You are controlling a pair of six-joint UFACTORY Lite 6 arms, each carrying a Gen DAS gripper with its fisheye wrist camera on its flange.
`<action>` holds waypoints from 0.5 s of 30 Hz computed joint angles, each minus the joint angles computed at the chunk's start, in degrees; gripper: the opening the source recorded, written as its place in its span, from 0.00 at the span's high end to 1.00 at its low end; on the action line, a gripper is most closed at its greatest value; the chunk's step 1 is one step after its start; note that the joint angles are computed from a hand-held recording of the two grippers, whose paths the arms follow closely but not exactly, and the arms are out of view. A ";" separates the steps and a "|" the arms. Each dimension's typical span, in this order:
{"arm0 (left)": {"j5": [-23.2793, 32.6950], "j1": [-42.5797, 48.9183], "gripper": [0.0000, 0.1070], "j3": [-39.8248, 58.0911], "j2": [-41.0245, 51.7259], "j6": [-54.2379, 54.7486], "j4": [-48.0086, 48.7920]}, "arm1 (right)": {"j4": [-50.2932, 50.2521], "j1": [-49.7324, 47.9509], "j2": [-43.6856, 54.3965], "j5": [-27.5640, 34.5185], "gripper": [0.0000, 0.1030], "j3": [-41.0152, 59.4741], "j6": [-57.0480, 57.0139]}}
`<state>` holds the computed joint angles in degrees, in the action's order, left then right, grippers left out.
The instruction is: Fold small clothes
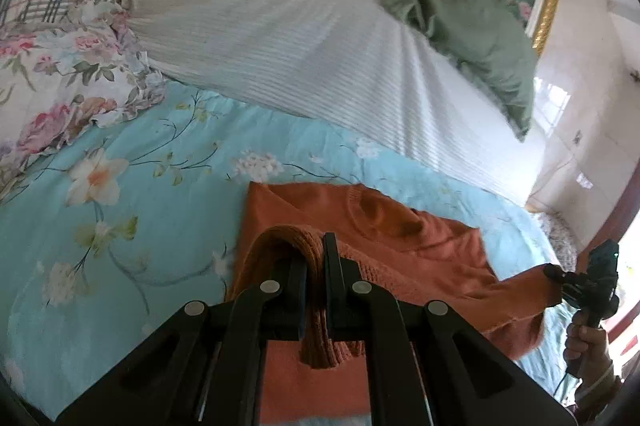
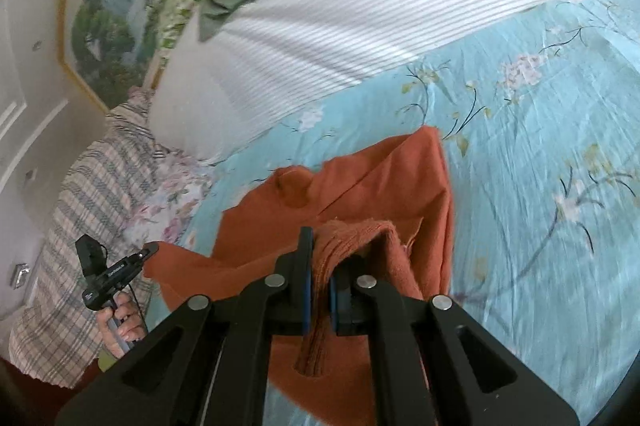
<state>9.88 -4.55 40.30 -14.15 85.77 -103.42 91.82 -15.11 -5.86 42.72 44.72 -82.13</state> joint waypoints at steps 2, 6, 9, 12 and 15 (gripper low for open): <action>0.03 0.42 0.95 3.87 6.40 5.77 -5.82 | 0.40 0.83 4.34 -1.47 0.93 3.29 -0.12; -0.07 0.83 0.95 9.75 15.99 12.77 -13.45 | 1.03 1.45 10.06 -3.29 0.93 7.46 -0.80; -0.29 0.77 0.95 14.02 21.89 15.61 -16.81 | 1.07 1.79 14.00 -4.67 0.93 10.46 -0.81; -1.31 0.34 0.95 18.07 27.03 20.43 -21.71 | 0.22 2.79 17.83 -7.16 0.93 13.60 -0.29; -3.24 -0.18 0.95 23.24 33.59 23.58 -24.60 | -1.37 3.81 21.24 -9.99 0.93 16.23 1.39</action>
